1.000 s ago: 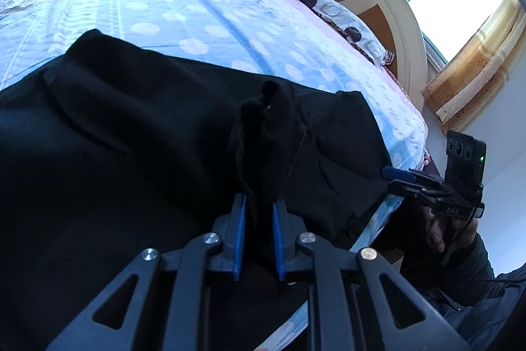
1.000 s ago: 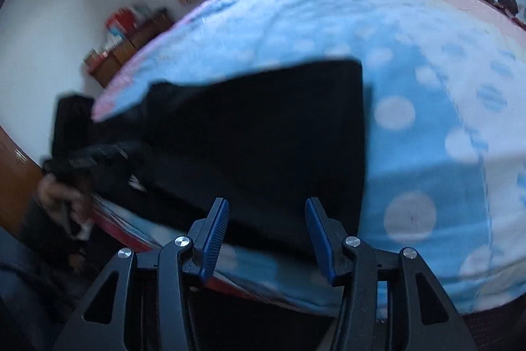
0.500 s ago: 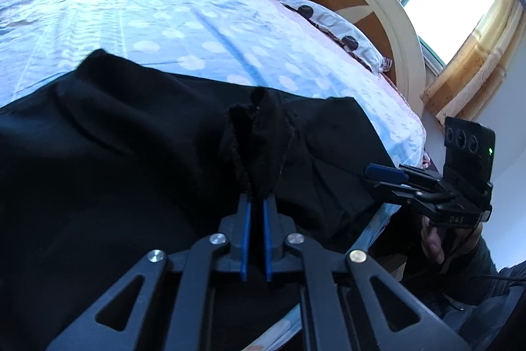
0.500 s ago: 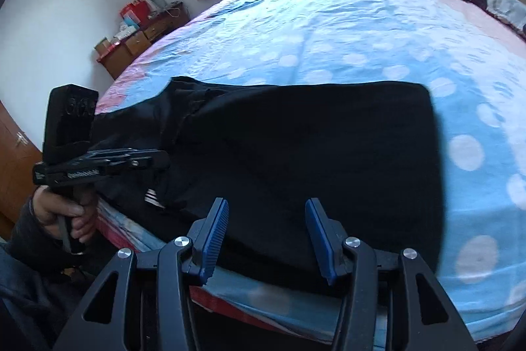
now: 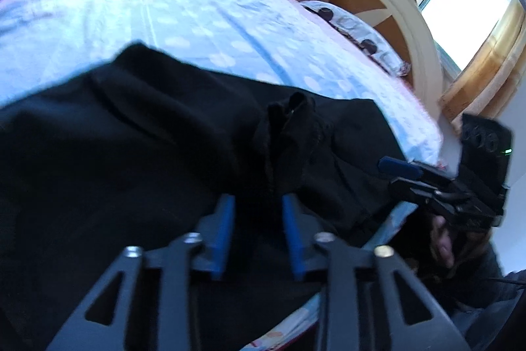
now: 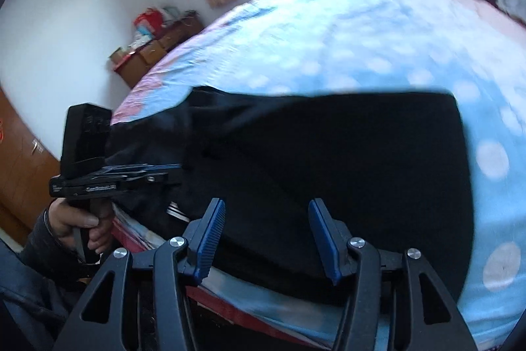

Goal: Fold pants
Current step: 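Open the left tool and release the black pants bundle onto the bed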

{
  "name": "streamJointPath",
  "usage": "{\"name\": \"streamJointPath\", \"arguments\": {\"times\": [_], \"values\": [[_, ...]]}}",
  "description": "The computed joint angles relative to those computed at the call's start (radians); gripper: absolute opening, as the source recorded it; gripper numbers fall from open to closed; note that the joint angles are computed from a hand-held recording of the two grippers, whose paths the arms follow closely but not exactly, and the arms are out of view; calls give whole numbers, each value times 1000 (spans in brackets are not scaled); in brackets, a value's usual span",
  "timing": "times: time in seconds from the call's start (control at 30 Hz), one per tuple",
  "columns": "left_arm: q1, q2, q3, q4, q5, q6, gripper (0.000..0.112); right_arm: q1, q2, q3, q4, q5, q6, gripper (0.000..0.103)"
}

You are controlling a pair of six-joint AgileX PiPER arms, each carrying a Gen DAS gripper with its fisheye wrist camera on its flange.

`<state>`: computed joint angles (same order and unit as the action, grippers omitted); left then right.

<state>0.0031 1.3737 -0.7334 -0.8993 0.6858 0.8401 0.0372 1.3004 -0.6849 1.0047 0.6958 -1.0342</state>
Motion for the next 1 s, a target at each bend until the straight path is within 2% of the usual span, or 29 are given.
{"name": "streamJointPath", "arguments": {"times": [0.07, 0.17, 0.2, 0.23, 0.27, 0.33, 0.4, 0.57, 0.67, 0.77, 0.83, 0.87, 0.9, 0.97, 1.0], "values": [[-18, -23, 1, 48, -33, -45, 54, 122, 12, -14, -100, -106, 103, 55], [-8, -32, 0, 114, -58, -109, 54, 213, 121, -41, -167, -154, 178, 56], [-7, -39, 3, 142, -70, -128, 54, 257, 123, -29, -206, -218, 215, 57], [-1, -41, 6, 154, -76, -133, 54, 280, 114, -24, -226, -243, 234, 60], [10, -43, 7, 159, -73, -136, 54, 296, 103, -26, -255, -246, 258, 64], [36, -48, 10, 166, -69, -139, 54, 313, 92, -45, -320, -227, 319, 64], [53, -62, 17, 187, -64, -153, 55, 303, 73, -54, -266, -202, 284, 64], [139, -98, 24, 254, -37, -156, 57, 355, 68, -106, -249, -229, 301, 64], [268, -132, 24, 268, 10, -99, 63, 387, 119, -147, -228, -254, 306, 64], [405, -141, 14, 273, 50, -24, 64, 418, 177, -189, -230, -272, 324, 64], [490, -139, 9, 275, 68, 22, 64, 426, 258, -239, -252, -238, 347, 64], [555, -130, 2, 250, 96, 79, 64, 435, 300, -265, -295, -220, 387, 66], [600, -128, -1, 240, 108, 115, 64, 448, 316, -265, -315, -241, 388, 69], [652, -122, -7, 265, 86, 119, 68, 466, 302, -256, -305, -259, 361, 79], [688, -112, -13, 266, 88, 134, 68, 473, 300, -259, -308, -255, 369, 79]]}}
